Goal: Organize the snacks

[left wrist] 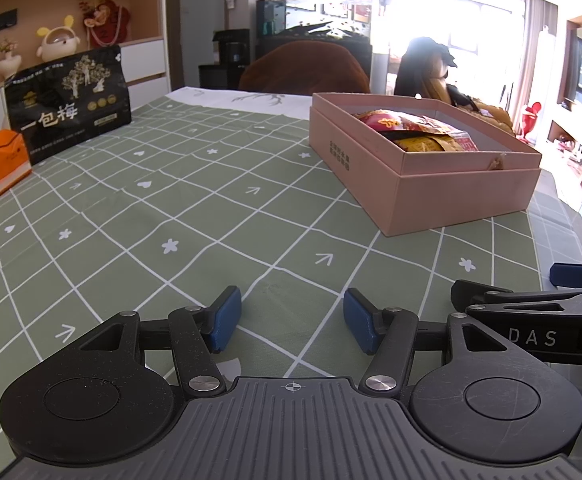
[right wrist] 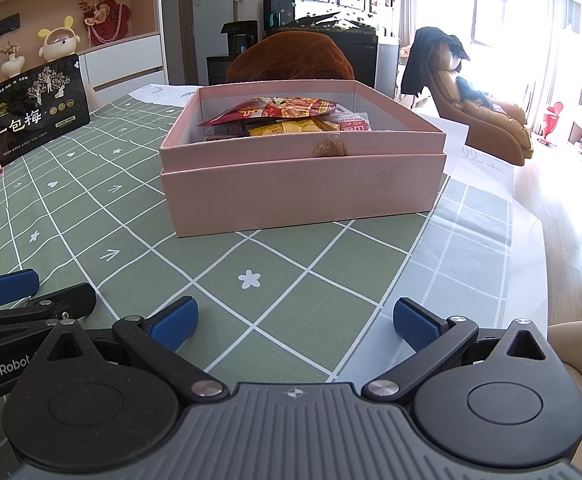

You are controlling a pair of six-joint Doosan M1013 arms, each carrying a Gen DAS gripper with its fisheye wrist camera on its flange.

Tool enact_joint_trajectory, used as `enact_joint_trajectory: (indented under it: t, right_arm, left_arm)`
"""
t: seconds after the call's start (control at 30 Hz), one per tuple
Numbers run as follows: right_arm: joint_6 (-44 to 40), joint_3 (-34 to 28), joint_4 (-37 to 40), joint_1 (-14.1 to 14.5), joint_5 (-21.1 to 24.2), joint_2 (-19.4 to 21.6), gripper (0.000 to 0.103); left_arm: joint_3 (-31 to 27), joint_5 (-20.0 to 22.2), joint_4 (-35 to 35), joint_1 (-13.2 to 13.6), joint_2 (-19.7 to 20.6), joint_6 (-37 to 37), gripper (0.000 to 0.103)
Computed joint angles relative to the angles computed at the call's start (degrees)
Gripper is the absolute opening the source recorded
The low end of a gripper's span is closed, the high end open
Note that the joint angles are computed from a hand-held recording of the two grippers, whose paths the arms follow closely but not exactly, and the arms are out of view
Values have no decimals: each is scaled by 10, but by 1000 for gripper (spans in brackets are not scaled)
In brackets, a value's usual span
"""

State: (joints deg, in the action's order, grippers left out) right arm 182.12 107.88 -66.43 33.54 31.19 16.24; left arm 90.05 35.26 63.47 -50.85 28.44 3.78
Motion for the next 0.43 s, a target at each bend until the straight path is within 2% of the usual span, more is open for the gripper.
enact_joint_trajectory:
  t: [0.43]
  right_arm:
    - [0, 0, 0, 0, 0, 0, 103]
  left_arm:
    - [-2, -2, -1, 0, 1, 2, 62]
